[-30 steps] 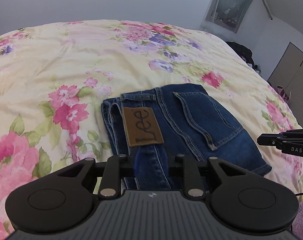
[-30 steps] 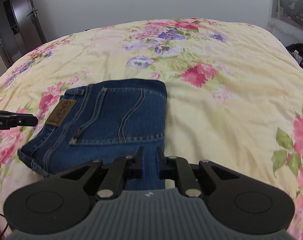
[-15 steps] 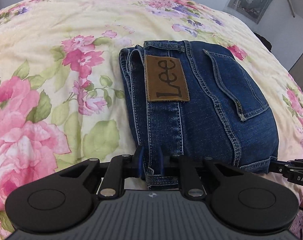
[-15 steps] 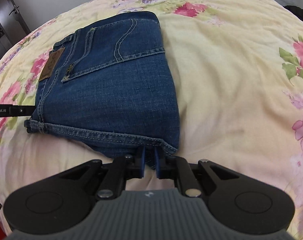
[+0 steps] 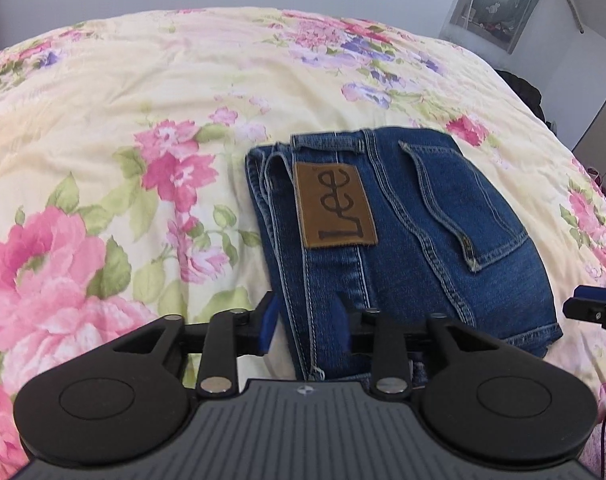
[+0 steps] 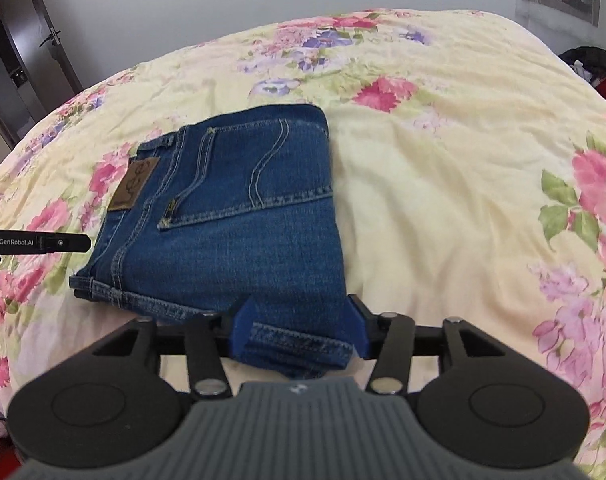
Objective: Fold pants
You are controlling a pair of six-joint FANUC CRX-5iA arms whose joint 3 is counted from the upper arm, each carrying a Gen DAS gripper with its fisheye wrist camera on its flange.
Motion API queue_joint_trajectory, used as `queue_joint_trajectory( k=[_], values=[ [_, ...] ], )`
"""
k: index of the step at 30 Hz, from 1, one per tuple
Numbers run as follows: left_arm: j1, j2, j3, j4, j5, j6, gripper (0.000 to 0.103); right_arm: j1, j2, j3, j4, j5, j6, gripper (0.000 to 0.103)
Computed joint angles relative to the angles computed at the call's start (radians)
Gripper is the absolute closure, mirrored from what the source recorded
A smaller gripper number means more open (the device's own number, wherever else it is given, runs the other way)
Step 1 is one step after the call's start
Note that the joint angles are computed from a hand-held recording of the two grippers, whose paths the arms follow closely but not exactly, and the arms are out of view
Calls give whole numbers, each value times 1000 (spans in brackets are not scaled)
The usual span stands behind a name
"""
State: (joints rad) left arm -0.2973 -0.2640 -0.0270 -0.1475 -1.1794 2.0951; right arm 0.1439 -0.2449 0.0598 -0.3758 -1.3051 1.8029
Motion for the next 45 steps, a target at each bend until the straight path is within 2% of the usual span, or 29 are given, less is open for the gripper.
queue_joint_trajectory(
  k=[2, 3, 5, 8, 12, 16, 18, 21, 24, 25, 28, 32, 35, 38, 42, 45],
  values=[
    [15, -7, -7, 1, 27, 4, 39, -17, 33, 35, -25, -4, -9, 46],
    [34, -22, -29, 21, 64, 3, 35, -30, 55, 57, -50, -16, -15, 46],
    [110, -61, -110, 135, 167, -32, 23, -59, 97, 93, -100, -37, -37, 40],
    [235, -108, -265, 387, 315, -118, 21, -102, 166, 144, -186, -71, -58, 39],
    [306, -96, -383, 590, 418, -222, 21, -121, 243, 184, -232, -61, -84, 38],
    [330, -64, -477, 775, 500, -352, 21, -157, 319, 225, -314, -72, -76, 33],
    [324, -56, -548, 943, 564, -496, 19, -187, 362, 251, -380, -94, -71, 32],
    [312, -29, -579, 1077, 594, -613, 20, -225, 420, 286, -476, -121, -62, 33],
    [316, -13, -564, 1078, 580, -633, 31, -259, 469, 314, -569, -149, -76, 57],
    [319, -12, -555, 1062, 571, -626, 38, -267, 479, 318, -594, -153, -88, 62],
    [325, -20, -526, 1000, 545, -596, 54, -258, 469, 311, -588, -140, -65, 71],
    [324, -3, -433, 852, 493, -510, 64, -231, 441, 328, -547, -135, -50, 82],
    [337, -9, -386, 806, 436, -489, 67, -198, 419, 358, -505, -136, -55, 84],
    [369, -30, -321, 741, 348, -492, 67, -172, 394, 391, -481, -150, -62, 85],
    [465, -81, -251, 700, 212, -520, 68, -136, 362, 413, -493, -184, -81, 85],
    [554, -116, -182, 648, 78, -558, 68, -89, 330, 393, -520, -179, -116, 85]
  ],
)
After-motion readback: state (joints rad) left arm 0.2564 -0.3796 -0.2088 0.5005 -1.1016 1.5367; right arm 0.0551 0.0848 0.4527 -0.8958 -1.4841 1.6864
